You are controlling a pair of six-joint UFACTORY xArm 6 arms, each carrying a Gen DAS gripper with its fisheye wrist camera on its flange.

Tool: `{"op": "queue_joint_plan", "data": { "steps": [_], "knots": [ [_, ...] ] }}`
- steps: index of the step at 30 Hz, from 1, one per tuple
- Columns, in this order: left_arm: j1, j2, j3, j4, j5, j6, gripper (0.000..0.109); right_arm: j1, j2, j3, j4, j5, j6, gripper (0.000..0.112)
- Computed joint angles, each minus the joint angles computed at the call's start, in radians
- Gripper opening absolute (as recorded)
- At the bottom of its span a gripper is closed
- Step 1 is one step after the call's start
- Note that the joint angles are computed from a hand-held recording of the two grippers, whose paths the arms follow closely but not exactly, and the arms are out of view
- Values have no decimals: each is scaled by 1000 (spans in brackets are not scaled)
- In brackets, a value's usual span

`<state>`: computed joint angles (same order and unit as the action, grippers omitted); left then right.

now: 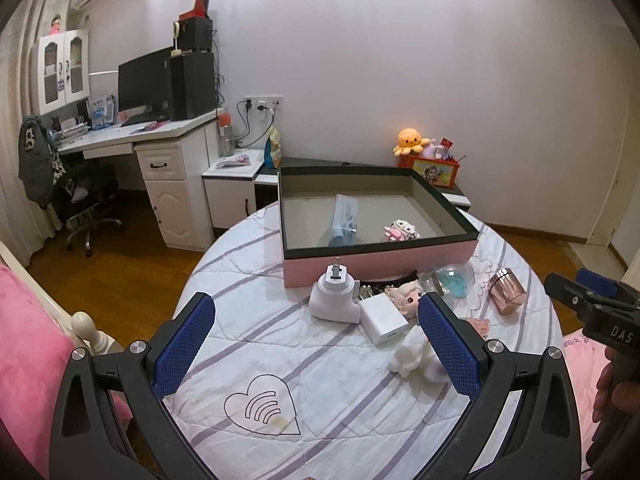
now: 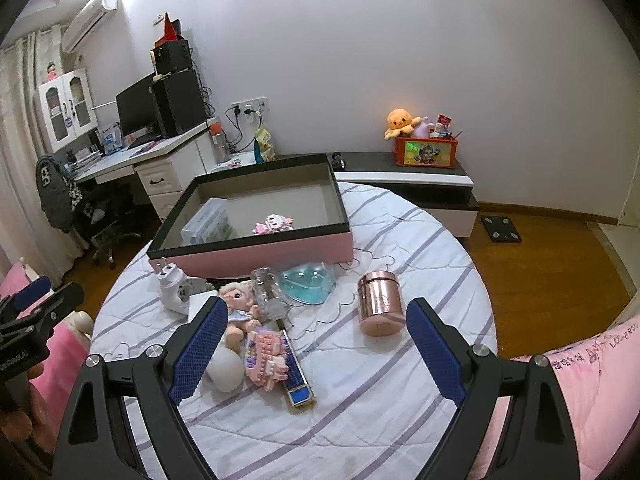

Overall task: Organize rigid objects
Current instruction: 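Grasp the white plug adapter with the left tool while the right tool grasps the rose-gold canister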

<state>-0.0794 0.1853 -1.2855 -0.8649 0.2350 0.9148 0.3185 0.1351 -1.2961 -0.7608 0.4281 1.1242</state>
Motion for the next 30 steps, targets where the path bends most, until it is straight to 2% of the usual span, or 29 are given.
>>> {"op": "queue_joint_plan", "data": {
  "steps": [6,12,22,30],
  "knots": [
    [-3,36,-21,67,7,-59,103,-16,21,-5,45,2,-36,92],
    [-2,117,-87,190,30,-183,103,-38,53,-17,99,6,-87,92],
    [8,314,-296,409,118,-396,103,-86,168,-98,232,56,-213,92],
    [12,434,-435,527,184,-504,103,-109,247,-170,297,88,-294,92]
  ]
}}
